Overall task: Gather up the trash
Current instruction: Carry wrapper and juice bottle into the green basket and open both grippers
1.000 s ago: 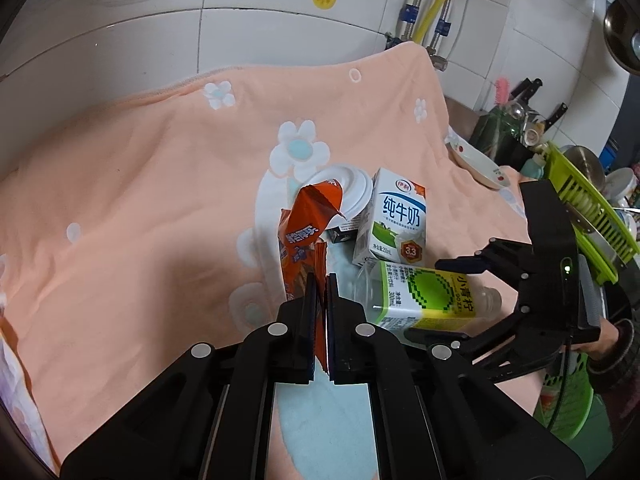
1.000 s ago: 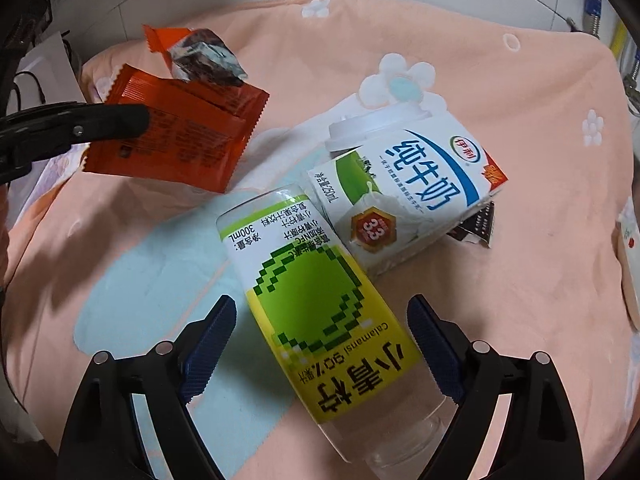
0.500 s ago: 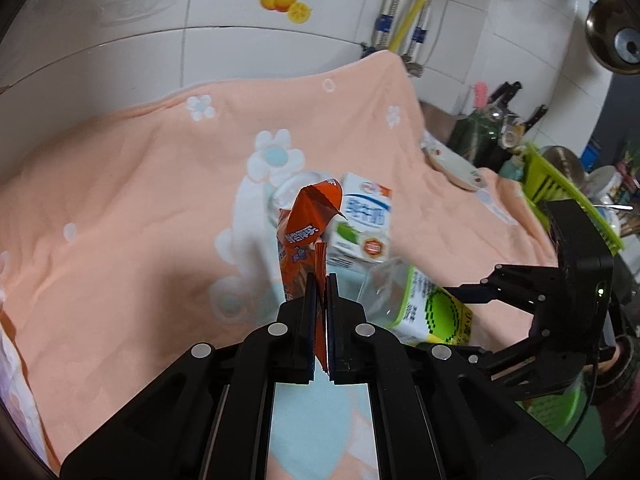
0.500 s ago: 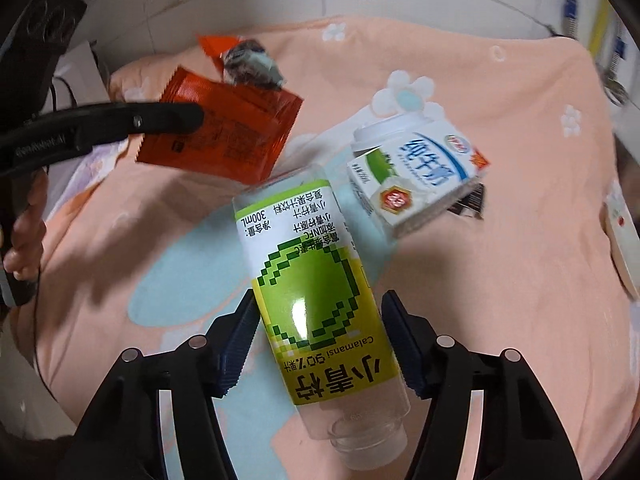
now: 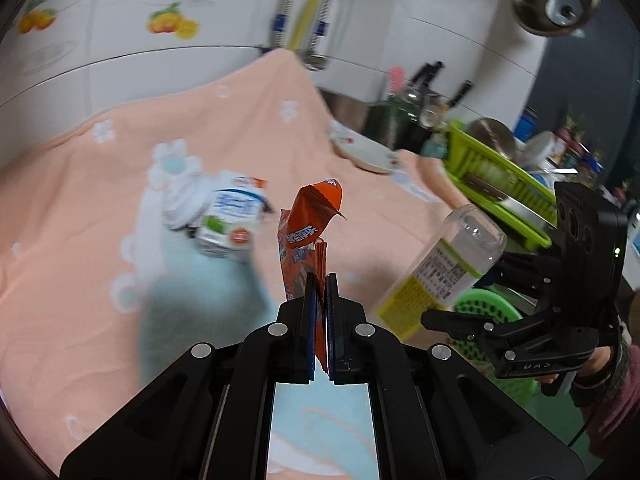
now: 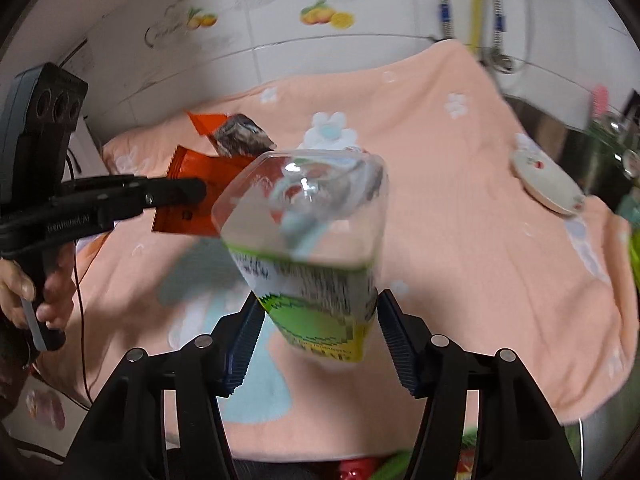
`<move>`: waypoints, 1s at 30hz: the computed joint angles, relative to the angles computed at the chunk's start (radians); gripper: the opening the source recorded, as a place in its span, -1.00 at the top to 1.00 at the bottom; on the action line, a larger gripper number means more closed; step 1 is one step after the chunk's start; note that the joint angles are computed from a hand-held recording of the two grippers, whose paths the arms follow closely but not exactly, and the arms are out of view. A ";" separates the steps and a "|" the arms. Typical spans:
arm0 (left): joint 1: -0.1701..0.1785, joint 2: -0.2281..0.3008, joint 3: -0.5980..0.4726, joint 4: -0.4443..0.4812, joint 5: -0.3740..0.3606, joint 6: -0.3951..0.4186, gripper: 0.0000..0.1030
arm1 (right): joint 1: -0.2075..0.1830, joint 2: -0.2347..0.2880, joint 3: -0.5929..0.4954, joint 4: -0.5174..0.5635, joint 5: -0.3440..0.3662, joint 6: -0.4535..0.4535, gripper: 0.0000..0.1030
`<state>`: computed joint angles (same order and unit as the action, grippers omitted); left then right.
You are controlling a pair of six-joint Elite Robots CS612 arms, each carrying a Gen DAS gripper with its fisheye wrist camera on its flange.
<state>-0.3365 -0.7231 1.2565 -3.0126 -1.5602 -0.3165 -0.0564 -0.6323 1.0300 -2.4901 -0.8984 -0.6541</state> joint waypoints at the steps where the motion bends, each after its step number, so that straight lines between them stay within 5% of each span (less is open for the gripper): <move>1: -0.005 0.002 -0.004 0.000 -0.009 0.004 0.94 | -0.005 -0.007 0.015 -0.021 0.000 0.012 -0.09; 10: -0.049 0.031 -0.046 0.002 -0.115 0.047 0.94 | -0.076 -0.093 0.171 -0.156 -0.044 0.118 -0.09; 15: -0.075 0.053 -0.071 0.028 -0.169 0.071 0.94 | -0.112 -0.123 0.249 -0.244 -0.159 0.166 -0.08; 24: -0.116 0.082 -0.109 0.103 -0.230 0.135 0.94 | -0.157 -0.123 0.314 -0.253 -0.328 0.201 -0.08; 30: -0.135 0.107 -0.146 0.196 -0.256 0.159 0.94 | -0.176 -0.115 0.323 -0.237 -0.352 0.233 -0.09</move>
<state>-0.4711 -0.6163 1.1101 -2.8166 -1.8161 -0.1571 -0.2320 -0.7469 1.3528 -2.7270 -1.2501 -0.4208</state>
